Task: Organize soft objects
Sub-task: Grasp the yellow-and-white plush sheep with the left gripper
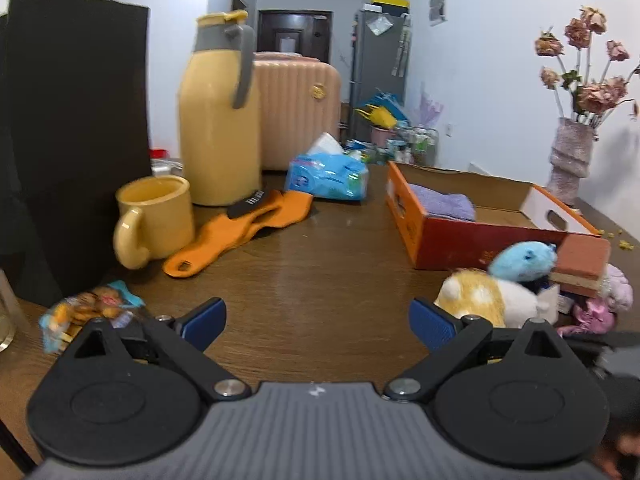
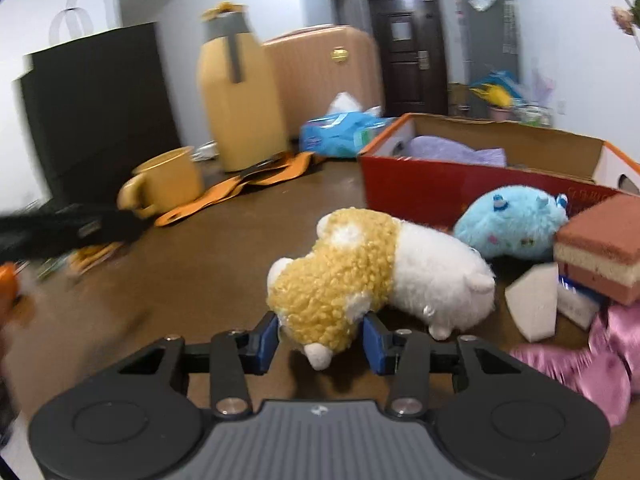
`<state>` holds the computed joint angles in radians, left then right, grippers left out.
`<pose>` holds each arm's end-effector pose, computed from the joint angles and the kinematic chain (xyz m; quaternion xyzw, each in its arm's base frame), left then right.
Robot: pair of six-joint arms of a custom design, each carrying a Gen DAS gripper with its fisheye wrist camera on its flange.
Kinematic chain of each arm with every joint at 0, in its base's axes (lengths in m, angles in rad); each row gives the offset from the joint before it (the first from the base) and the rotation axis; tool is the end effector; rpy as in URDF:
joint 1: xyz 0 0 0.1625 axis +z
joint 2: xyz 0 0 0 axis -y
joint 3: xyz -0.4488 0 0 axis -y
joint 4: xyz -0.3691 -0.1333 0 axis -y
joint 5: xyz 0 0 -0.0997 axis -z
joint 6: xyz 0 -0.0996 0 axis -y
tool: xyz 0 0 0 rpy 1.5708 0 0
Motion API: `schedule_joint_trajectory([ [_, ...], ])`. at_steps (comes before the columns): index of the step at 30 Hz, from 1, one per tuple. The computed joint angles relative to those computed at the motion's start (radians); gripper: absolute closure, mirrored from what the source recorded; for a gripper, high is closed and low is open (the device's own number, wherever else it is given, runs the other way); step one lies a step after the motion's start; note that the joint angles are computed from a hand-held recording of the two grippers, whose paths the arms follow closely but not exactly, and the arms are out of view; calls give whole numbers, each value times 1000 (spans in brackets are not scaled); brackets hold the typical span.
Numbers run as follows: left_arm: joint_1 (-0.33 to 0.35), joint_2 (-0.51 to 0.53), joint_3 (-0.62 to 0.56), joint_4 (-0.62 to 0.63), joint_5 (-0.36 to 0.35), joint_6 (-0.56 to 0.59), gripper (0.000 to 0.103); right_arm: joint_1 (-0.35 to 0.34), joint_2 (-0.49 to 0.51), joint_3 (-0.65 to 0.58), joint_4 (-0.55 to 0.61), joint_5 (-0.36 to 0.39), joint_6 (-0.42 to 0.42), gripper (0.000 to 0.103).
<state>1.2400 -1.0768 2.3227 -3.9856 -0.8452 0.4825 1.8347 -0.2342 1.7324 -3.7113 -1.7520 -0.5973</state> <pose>0.0463 -0.4792 0.2705 0.1286 0.7936 -0.4919 0.3342 0.2683 -0.5509 -0.1202 0.3685 -0.8706 0.2958 0.1368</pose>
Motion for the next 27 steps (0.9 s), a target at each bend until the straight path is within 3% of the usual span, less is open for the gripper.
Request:
schedule_joint_trajectory([
  [3,24,-16,-1,109,-105,-63,3,-41,-98,152,50,87,-94,58],
  [5,35,-12,-18,192,-178,-100,3,-64,-151,235,49,88,-118,57],
  [9,52,8,-69,351,-328,-160,4,-90,-181,324,-126,-7,-35,56],
  [10,54,14,-79,380,-353,-164,9,-96,-184,340,-164,-12,-9,56],
  [12,51,36,-98,416,-350,-186,25,-121,-195,377,-219,39,13,56],
  [13,49,37,-109,460,-340,-214,39,-132,-196,391,-247,71,19,56],
  [15,64,20,-112,523,-387,-297,45,-146,-200,397,-263,116,64,56],
  [18,54,-22,-83,584,-382,-432,46,-167,-203,365,-215,207,161,56],
  [20,37,-45,-48,582,-369,-467,41,-182,-202,347,-177,255,207,56],
  [25,38,-116,-14,630,-425,-479,31,-186,-174,318,-203,252,231,54],
  [27,20,-99,-13,582,-356,-462,30,-183,-175,328,-228,239,229,54],
])
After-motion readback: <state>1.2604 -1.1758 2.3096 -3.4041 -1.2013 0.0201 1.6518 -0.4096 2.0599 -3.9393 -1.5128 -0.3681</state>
